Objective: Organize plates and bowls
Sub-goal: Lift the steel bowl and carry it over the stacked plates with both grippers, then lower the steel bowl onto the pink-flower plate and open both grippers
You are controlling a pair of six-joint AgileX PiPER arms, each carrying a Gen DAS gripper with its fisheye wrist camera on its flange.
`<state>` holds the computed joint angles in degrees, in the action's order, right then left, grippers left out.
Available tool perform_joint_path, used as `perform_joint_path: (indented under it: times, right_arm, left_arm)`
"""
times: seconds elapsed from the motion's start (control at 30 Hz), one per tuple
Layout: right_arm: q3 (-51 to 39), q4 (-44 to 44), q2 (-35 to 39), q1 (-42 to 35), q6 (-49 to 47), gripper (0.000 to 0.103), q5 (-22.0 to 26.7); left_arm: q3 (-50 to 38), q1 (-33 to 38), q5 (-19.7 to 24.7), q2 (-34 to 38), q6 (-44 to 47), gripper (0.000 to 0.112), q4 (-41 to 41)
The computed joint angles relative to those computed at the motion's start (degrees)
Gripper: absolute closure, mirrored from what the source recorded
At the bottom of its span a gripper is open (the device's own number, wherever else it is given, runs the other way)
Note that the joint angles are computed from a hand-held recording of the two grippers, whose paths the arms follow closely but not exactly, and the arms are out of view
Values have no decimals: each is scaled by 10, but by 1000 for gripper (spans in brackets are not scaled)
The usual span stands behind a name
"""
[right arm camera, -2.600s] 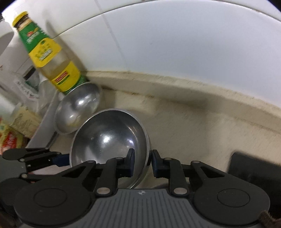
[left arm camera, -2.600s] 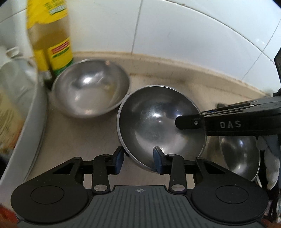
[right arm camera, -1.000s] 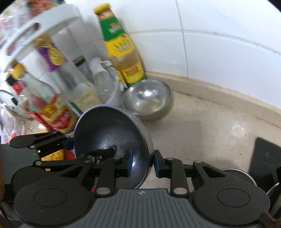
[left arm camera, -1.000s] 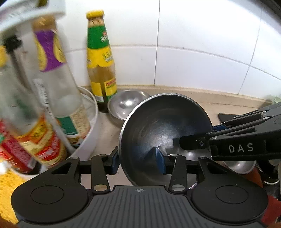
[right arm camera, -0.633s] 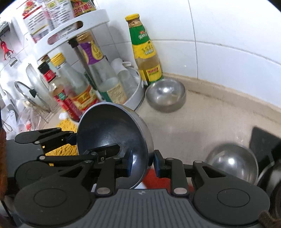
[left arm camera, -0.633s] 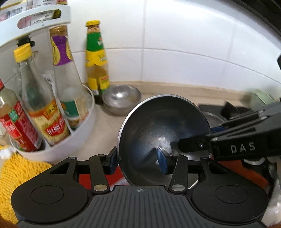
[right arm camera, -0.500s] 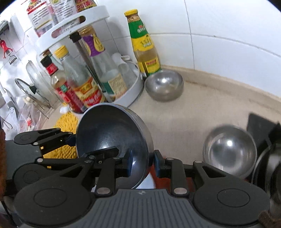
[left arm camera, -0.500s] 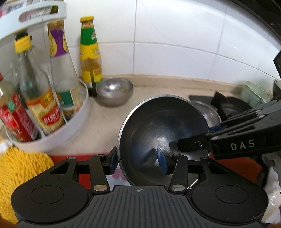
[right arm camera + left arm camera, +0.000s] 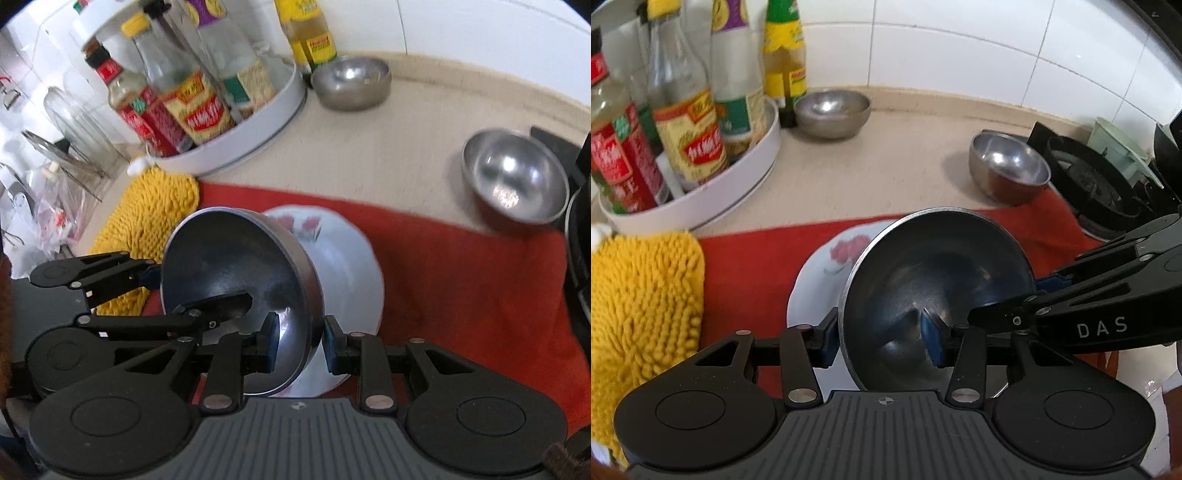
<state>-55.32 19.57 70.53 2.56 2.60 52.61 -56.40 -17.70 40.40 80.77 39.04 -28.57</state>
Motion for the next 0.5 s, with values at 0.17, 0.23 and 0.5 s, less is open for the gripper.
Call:
perform_joint_path:
  times: [0.17, 0.23, 0.5]
  right_arm:
    - [1, -30, 9, 38, 55, 80, -11]
    - [-2, -39, 12, 48, 73, 80, -11]
    - [2, -88, 11, 67, 142, 77, -23]
  left_arm:
    - [6, 11, 7, -2, 10, 60, -5]
    - [7, 13, 10, 0, 15, 61, -9]
    - [9, 24, 8, -3, 27, 57, -14]
